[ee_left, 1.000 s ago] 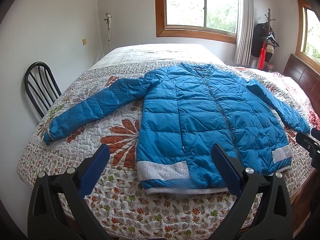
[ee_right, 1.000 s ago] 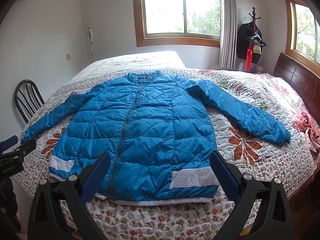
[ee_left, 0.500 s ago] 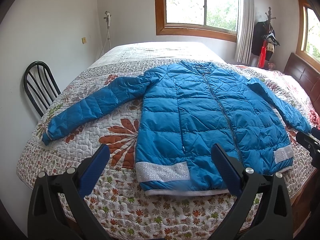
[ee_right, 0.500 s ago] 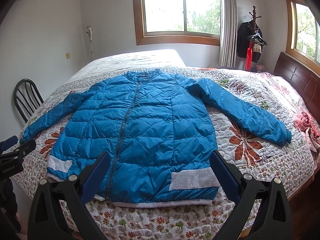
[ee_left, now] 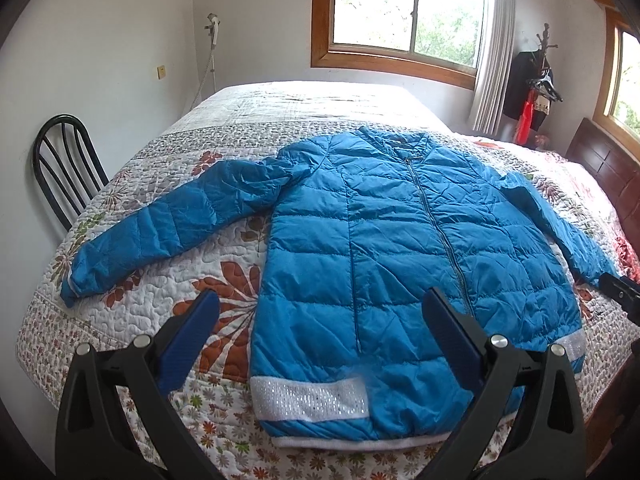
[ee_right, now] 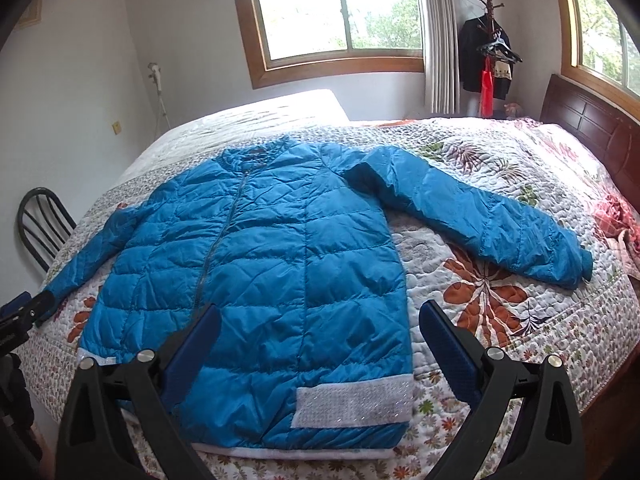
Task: Fold large clothes
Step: 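Grasp the blue sleeve cuff with the right gripper and lift it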
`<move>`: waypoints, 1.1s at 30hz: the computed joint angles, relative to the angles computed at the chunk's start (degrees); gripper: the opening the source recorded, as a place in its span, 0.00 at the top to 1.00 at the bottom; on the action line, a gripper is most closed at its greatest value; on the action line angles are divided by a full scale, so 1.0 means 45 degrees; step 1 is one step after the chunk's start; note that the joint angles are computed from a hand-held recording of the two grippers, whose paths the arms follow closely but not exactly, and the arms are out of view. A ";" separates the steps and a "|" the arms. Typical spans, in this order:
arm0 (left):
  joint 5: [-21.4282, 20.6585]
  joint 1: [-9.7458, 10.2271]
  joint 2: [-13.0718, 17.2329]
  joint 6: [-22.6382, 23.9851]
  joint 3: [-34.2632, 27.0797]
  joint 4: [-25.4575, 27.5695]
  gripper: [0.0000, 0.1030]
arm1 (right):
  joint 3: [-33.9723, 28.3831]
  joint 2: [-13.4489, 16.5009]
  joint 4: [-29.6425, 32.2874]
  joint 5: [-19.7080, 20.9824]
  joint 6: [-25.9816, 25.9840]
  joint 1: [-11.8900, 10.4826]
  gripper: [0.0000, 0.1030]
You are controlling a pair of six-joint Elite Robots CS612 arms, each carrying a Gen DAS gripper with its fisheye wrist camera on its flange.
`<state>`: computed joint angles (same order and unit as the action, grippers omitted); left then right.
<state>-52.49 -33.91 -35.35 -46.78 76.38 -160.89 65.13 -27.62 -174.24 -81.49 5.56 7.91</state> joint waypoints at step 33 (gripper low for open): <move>-0.1741 0.1630 0.4586 -0.0094 -0.8314 0.4910 0.03 | -1.1676 0.6220 0.9710 -0.3501 0.3858 -0.2727 0.07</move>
<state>-60.33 -26.57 -14.72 -47.21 38.97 -138.79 12.59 0.37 -130.55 -97.25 22.92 -4.37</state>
